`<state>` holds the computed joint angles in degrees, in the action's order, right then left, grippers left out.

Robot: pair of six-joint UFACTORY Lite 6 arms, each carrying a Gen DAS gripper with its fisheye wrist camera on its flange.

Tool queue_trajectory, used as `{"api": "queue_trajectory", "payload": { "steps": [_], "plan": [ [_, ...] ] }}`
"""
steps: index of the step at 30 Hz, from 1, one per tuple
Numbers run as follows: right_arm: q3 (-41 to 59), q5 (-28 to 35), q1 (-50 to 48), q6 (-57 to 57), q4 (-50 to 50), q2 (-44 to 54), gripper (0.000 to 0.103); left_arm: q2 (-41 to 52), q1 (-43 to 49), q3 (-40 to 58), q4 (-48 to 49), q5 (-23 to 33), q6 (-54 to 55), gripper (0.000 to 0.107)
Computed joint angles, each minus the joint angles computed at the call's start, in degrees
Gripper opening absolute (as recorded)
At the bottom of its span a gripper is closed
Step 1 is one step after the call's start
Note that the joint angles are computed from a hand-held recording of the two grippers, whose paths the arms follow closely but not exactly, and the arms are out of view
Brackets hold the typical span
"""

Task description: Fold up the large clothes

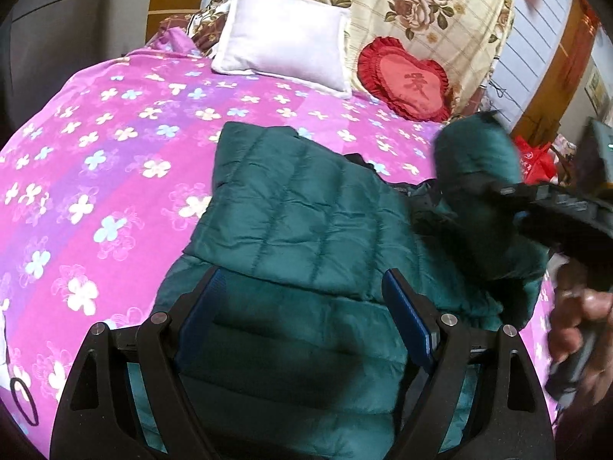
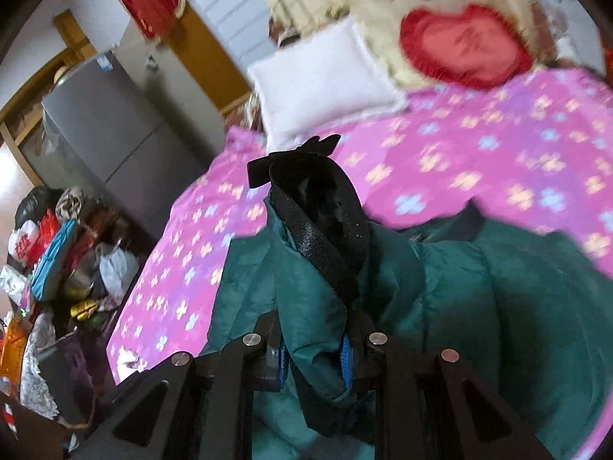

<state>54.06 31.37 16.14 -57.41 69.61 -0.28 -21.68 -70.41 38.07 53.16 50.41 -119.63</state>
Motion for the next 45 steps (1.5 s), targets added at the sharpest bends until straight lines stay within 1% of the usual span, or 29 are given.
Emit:
{"api": "queue_trajectory", "payload": {
  "steps": [3, 4, 5, 6, 8, 9, 10, 12, 14, 16, 17, 19, 21, 25, 29, 30, 31, 32, 33, 34, 35, 37, 38, 40, 42, 44, 45],
  "plan": [
    [2.8, -3.7, 5.0, -1.6, 3.8, 8.8, 0.020, -0.5, 1.1, -1.0, -0.1, -0.6, 0.1, 0.084],
    [3.6, -4.2, 6.1, -2.1, 5.2, 11.4, 0.021, -0.7, 1.5, -1.4, -0.2, -0.9, 0.1, 0.084],
    [3.9, -4.4, 6.8, -3.4, 7.1, 13.2, 0.032, -1.0, 2.2, -2.0, -0.3, -1.6, 0.1, 0.084],
    [3.2, -3.6, 6.5, -6.4, 10.0, 13.6, 0.040, -1.2, 2.6, -2.4, -0.3, -2.0, 0.2, 0.084],
    [1.7, -0.2, 5.4, -11.5, 14.9, 12.5, 0.067, -2.3, 3.2, -3.6, 0.3, -3.2, -1.1, 0.084],
    [0.7, 0.7, 5.0, -11.9, 15.1, 11.0, 0.074, -3.3, 3.4, -4.7, 1.2, -4.3, -2.5, 0.084],
    [-0.9, 1.4, 4.4, -12.1, 15.1, 8.3, 0.078, -4.1, 3.8, -5.4, 1.7, -5.3, -3.6, 0.084],
    [-4.2, 1.2, 3.4, -10.9, 12.9, 2.1, 0.078, -5.1, 4.1, -6.3, 2.7, -6.6, -6.1, 0.084],
    [-6.4, 0.1, 2.3, -7.1, 8.4, -3.9, 0.078, -6.5, 3.7, -7.8, 5.3, -7.7, -10.0, 0.084],
    [-9.9, 1.0, -1.0, -4.2, 4.3, -10.1, 0.078, -6.8, 3.1, -8.0, 6.5, -7.9, -12.3, 0.084],
    [-10.7, 2.2, -2.7, -3.1, 2.8, -11.7, 0.078, -6.8, 3.2, -8.2, 7.2, -8.3, -13.4, 0.084],
    [-13.2, 6.6, -8.6, -2.0, -0.3, -15.4, 0.079, -5.8, 3.1, -7.4, 8.2, -8.6, -14.7, 0.084],
    [-15.2, 9.5, -13.6, -1.6, -3.1, -18.2, 0.079, -3.0, 2.9, -5.5, 8.9, -8.0, -15.1, 0.084],
    [-18.3, 16.5, -26.0, -3.3, -8.0, -23.0, 0.079, 6.3, 3.1, 1.5, 7.8, -5.3, -10.0, 0.084],
    [-19.4, 23.5, -38.5, -7.5, -10.8, -24.7, 0.079, 12.5, 6.1, 6.3, 8.8, -6.7, -6.2, 0.084],
    [-19.5, 24.6, -40.9, -8.5, -11.3, -25.1, 0.079, 13.1, 6.9, 6.6, 9.7, -7.6, -6.5, 0.078],
    [-19.4, 25.6, -43.5, -9.3, -11.5, -25.2, 0.079, 13.8, 8.2, 7.3, 10.1, -9.3, -5.8, 0.049],
    [-19.0, 26.8, -46.1, -9.9, -11.5, -24.9, 0.079, 15.1, 10.0, 8.9, 8.6, -11.3, -2.7, 0.029],
    [-18.4, 27.7, -47.8, -10.3, -11.4, -24.2, 0.079, 16.7, 11.7, 10.8, 5.9, -12.5, 1.2, 0.018],
    [-17.6, 29.2, -49.7, -10.7, -11.0, -23.0, 0.079, 17.0, 12.7, 11.5, 4.8, -13.1, 2.7, 0.017],
    [-16.9, 30.7, -50.9, -10.9, -10.3, -21.7, 0.079, 15.9, 13.3, 11.0, 6.0, -13.5, 1.9, 0.017],
    [-16.4, 31.7, -50.9, -10.7, -9.1, -20.6, 0.079, 14.5, 13.2, 10.9, 6.8, -11.4, 2.6, 0.015],
    [-16.6, 30.8, -49.4, -10.3, -8.5, -20.8, 0.079, 13.1, 12.7, 10.3, 7.0, -9.8, 3.0, 0.014],
    [-17.8, 26.4, -43.7, -9.3, -7.4, -21.5, 0.079, 10.2, 11.8, 8.4, 7.2, -6.8, 3.4, 0.012],
    [-19.2, 21.4, -37.0, -8.7, -6.2, -21.4, 0.079, 7.8, 11.8, 5.8, 7.0, -5.1, 3.5, 0.012],
    [-19.4, 15.8, -28.9, -9.1, -3.3, -17.4, 0.079, 7.5, 13.0, 3.9, 6.1, -5.7, 4.3, 0.012],
    [-19.1, 14.1, -26.3, -9.8, -1.5, -14.8, 0.079, 7.8, 13.8, 3.1, 5.6, -6.8, 4.8, 0.012]
  ]
}}
